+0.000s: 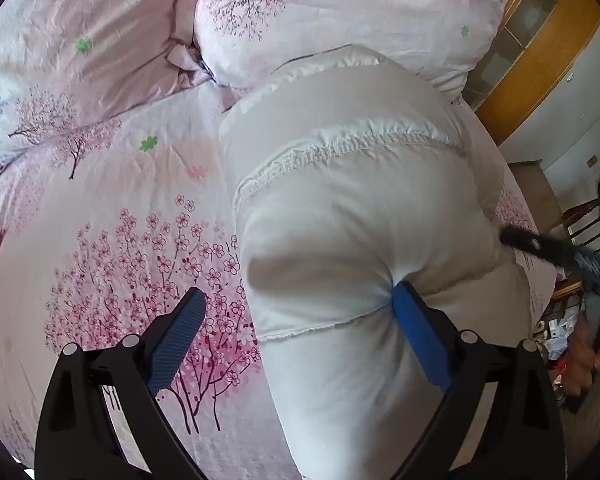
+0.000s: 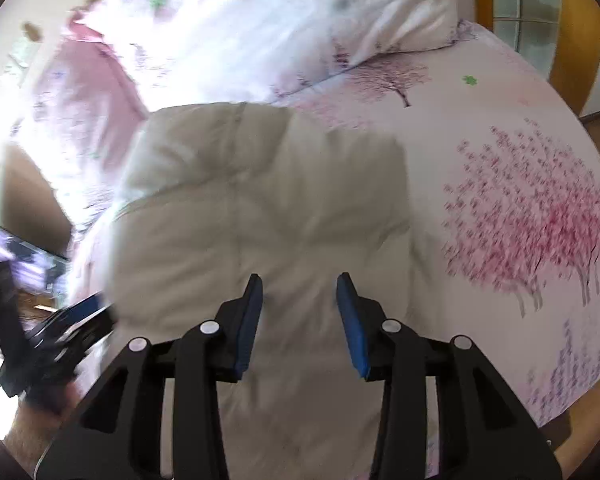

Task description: Fold large clothes

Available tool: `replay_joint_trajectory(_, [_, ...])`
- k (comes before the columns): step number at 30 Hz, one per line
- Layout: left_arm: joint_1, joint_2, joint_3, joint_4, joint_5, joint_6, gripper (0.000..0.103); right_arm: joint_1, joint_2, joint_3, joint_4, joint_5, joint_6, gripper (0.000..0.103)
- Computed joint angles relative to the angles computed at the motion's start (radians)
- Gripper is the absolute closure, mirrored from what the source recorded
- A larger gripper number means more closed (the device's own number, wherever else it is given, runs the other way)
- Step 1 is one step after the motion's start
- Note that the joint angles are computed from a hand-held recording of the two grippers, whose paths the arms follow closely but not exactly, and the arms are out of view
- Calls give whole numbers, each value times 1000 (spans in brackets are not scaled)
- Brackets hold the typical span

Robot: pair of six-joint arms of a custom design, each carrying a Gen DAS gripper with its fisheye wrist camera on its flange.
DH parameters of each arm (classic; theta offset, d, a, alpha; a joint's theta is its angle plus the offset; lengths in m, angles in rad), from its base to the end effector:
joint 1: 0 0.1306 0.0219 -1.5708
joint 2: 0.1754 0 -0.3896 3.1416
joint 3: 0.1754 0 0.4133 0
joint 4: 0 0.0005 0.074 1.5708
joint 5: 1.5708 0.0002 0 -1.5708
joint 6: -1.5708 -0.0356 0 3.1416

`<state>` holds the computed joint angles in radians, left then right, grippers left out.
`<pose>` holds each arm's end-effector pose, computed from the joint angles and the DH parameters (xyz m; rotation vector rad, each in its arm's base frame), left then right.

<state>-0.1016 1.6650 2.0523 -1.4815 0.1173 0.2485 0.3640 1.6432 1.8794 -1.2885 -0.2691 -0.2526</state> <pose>0.5550 -0.0613 0.5650 -0.1585 2.6755 -0.2684 0.5321 0.2123 0.5108 -0.2447 2.6641 0.5600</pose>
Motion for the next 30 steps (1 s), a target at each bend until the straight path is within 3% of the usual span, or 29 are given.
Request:
replay_joint_trajectory(2, [-4, 0, -7, 5, -9, -4, 5, 9, 2, -21, -23, 18, 3, 64])
replay_joint_trajectory(6, [-15, -14, -35, 35, -17, 9, 5, -20, 5, -82, 48, -84, -83, 64])
replay_joint_trajectory(9, [4, -34, -43, 52, 35, 34, 9, -30, 6, -65, 22, -113, -74, 61])
replay_joint_trajectory(11, [38, -57, -56, 83, 102, 66, 9, -46, -1, -46, 2, -149, -74, 51])
replay_joint_trajectory(13, [74, -64, -56, 97, 157, 102, 9, -78, -31, -66, 42, -208, -106, 24])
replay_joint_trajectory(15, [115, -54, -47, 93, 210, 133, 9, -114, -38, -67, 49, -241, -138, 16])
replay_joint_trajectory(17, [139, -33, -34, 64, 236, 138, 9, -146, -15, -47, 17, -275, -157, 14])
replay_joint_trajectory(21, [170, -2, -42, 34, 361, 146, 9, -198, 34, -32, -66, -400, -181, 12])
replay_joint_trajectory(30, [193, 12, -98, 114, 559, 248, 7, -214, 193, 113, -255, -480, -11, 7])
